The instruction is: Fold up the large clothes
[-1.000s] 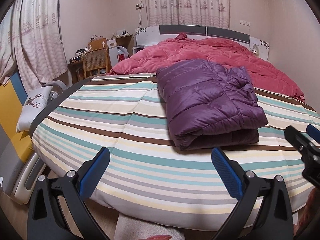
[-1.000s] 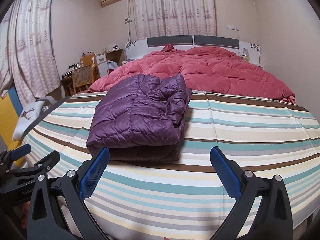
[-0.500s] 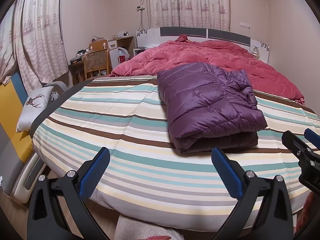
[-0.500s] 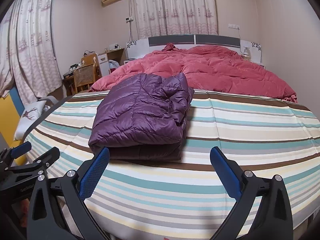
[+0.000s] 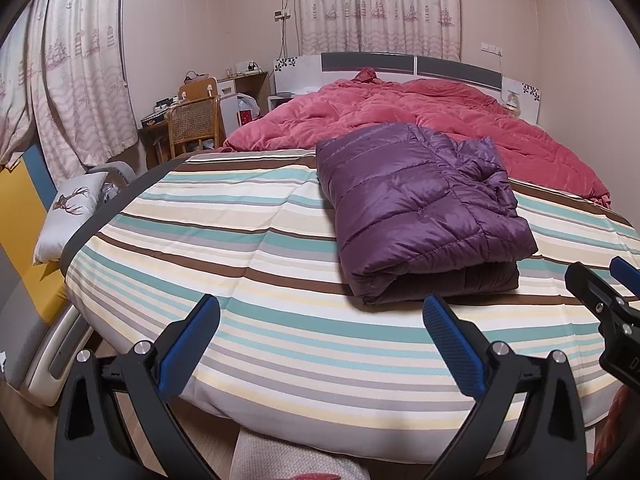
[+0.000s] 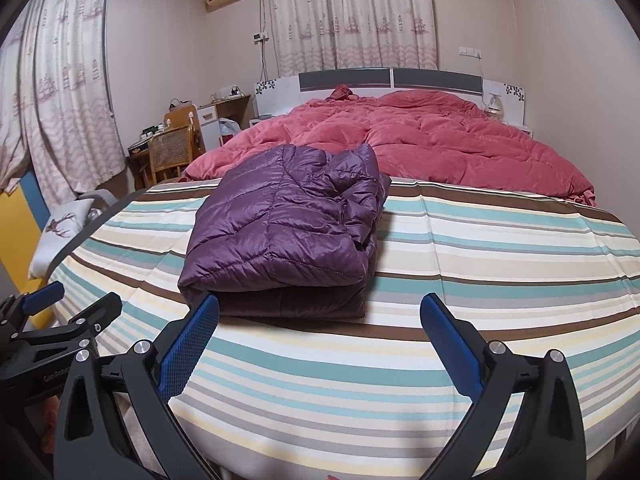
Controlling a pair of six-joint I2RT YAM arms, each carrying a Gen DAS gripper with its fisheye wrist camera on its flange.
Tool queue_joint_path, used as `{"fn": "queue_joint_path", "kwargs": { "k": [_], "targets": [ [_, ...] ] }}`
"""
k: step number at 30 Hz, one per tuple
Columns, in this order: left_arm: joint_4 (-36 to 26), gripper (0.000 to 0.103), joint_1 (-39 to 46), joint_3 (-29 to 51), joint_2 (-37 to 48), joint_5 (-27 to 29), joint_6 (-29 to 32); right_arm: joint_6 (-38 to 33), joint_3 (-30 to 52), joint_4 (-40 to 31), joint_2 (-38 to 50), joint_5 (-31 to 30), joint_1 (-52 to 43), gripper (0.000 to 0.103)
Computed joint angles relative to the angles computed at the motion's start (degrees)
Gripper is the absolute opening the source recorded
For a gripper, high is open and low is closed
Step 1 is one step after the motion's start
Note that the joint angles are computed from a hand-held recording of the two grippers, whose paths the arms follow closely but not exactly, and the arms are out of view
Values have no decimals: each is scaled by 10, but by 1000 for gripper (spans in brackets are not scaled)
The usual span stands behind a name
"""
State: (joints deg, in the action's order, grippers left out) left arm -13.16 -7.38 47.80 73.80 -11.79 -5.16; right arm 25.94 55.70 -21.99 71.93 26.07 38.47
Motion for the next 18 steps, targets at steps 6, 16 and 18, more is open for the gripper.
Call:
{"fn": "queue_joint_path", "kwargs": {
  "k": [6, 16, 18],
  "targets": [
    [2, 101, 1, -2, 0, 2, -1, 1, 1, 0, 1, 0, 1, 100],
    [4, 101, 1, -2, 3, 1, 1, -1, 3, -1, 5, -2, -1, 100],
    [7, 101, 0, -5, 2, -1, 4, 0, 2, 1, 3, -2, -1, 100]
  ]
}}
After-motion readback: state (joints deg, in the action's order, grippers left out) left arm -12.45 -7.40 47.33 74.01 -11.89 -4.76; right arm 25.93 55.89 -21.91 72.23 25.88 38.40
